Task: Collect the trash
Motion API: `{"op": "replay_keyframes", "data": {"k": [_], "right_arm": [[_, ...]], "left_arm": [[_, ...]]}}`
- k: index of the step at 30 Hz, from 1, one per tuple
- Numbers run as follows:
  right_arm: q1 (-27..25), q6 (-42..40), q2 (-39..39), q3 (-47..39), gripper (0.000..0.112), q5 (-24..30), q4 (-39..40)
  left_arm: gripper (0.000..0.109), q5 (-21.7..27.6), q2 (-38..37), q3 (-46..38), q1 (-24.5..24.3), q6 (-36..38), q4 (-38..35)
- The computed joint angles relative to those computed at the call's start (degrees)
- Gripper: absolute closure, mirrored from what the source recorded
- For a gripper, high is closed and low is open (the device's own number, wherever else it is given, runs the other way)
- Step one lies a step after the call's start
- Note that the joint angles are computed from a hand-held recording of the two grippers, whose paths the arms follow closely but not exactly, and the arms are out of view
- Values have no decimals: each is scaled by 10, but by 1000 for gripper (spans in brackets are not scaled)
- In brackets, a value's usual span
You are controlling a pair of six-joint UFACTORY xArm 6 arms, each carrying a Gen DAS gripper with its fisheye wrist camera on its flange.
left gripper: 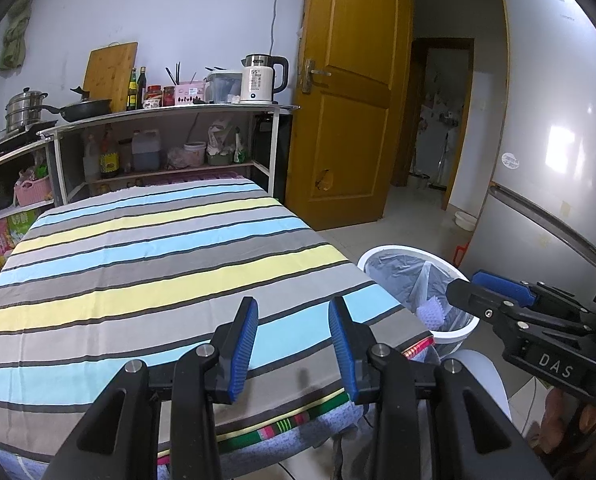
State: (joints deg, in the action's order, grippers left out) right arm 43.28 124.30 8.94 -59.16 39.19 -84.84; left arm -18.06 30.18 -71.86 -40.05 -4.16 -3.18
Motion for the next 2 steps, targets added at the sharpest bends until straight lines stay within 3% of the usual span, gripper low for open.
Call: {"op": "replay_keyframes", "data": {"k": [2], "right_arm": [[0,-1,0,0,69,0,0]], "left_arm": [[72,2,0,-1,0,1,-1]]}}
